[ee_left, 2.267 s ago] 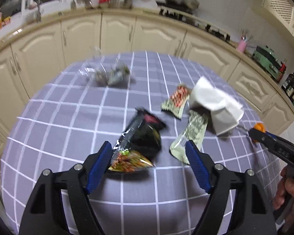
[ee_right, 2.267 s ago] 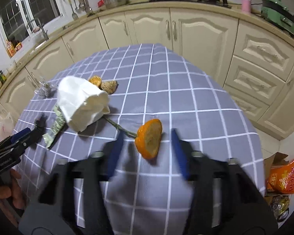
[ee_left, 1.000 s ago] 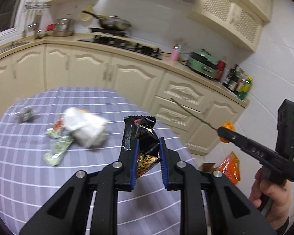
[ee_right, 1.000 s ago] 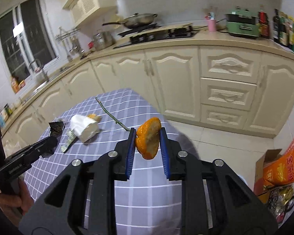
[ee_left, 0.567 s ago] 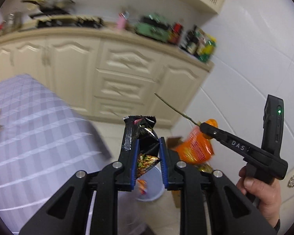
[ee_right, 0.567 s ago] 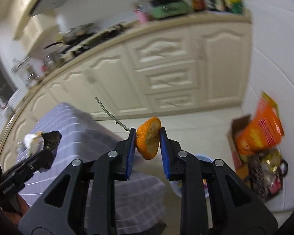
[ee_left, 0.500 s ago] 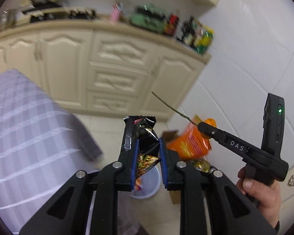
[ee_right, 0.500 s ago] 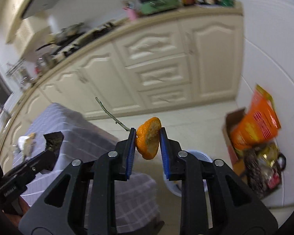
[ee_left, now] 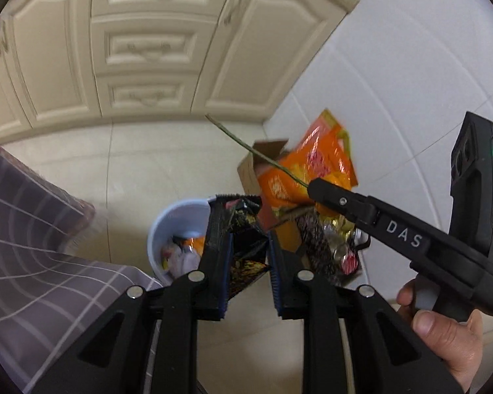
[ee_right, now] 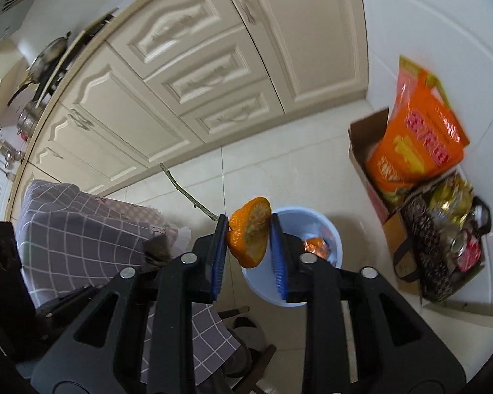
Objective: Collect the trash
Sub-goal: 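Carry both items over the blue bin and open both tools, then move both tools back over the table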
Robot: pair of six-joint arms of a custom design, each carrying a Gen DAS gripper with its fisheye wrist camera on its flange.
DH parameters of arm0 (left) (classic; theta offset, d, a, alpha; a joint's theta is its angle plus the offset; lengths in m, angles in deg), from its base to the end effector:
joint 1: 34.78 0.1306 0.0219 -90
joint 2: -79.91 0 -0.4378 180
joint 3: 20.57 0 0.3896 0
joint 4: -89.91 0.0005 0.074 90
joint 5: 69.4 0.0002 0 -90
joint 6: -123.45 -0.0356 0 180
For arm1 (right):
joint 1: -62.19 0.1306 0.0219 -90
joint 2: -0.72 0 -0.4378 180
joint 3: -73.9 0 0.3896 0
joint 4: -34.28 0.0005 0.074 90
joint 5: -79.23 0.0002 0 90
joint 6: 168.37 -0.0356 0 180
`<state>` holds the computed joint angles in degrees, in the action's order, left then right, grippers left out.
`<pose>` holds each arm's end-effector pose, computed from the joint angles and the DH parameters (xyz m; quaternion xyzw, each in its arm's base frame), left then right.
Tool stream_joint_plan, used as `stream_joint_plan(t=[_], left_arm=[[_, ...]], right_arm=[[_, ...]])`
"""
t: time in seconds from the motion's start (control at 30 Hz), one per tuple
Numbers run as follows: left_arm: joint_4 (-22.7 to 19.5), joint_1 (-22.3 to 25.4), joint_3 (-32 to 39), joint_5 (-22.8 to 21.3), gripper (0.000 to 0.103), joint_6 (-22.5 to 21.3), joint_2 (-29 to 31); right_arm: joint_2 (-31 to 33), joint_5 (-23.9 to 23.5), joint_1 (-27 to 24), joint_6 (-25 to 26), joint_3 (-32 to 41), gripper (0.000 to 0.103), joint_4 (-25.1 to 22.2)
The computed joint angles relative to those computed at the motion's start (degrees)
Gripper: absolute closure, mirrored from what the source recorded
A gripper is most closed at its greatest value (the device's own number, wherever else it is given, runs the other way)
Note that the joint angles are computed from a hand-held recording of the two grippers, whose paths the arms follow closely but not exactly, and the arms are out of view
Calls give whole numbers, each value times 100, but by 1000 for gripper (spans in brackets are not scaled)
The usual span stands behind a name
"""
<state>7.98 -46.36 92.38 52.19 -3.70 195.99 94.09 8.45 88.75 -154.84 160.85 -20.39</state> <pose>0.5959 -0.1416 0.3986 0.4073 0.8709 -0.2560 0.1006 0.4407 0.2067 0.4298 0.4406 0.8480 0.0921 0.2797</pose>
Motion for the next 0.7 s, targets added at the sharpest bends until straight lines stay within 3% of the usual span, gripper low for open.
stream_joint_plan(t=[0.03, 0.07, 0.1, 0.13, 0.23, 0.3, 0.47, 0.7], left_arm=[[7, -30, 29, -103, 67, 68, 42], [51, -27, 64, -138, 41, 216, 82], [141, -12, 80, -149, 24, 358, 81], [335, 15, 42, -169, 21, 519, 37], [637, 65, 26, -302, 15, 693, -36], [695, 99, 51, -334, 13, 732, -76], [990, 131, -46, -407, 10, 776, -298], [917, 346, -7, -134, 10, 464, -633]], right_arm=[[-18, -48, -27, -53, -77, 65, 87], [-39, -36, -30, -139, -135, 32, 117], [-59, 53, -18, -223, -187, 20, 113], [-92, 100, -8, -269, -242, 20, 137], [-164, 117, -10, -395, -329, 17, 163], [-187, 212, 18, -451, -313, 7, 90], [-150, 380, 101, -471, -99, 6, -187], [-62, 746, 279, -420, 394, 6, -518]])
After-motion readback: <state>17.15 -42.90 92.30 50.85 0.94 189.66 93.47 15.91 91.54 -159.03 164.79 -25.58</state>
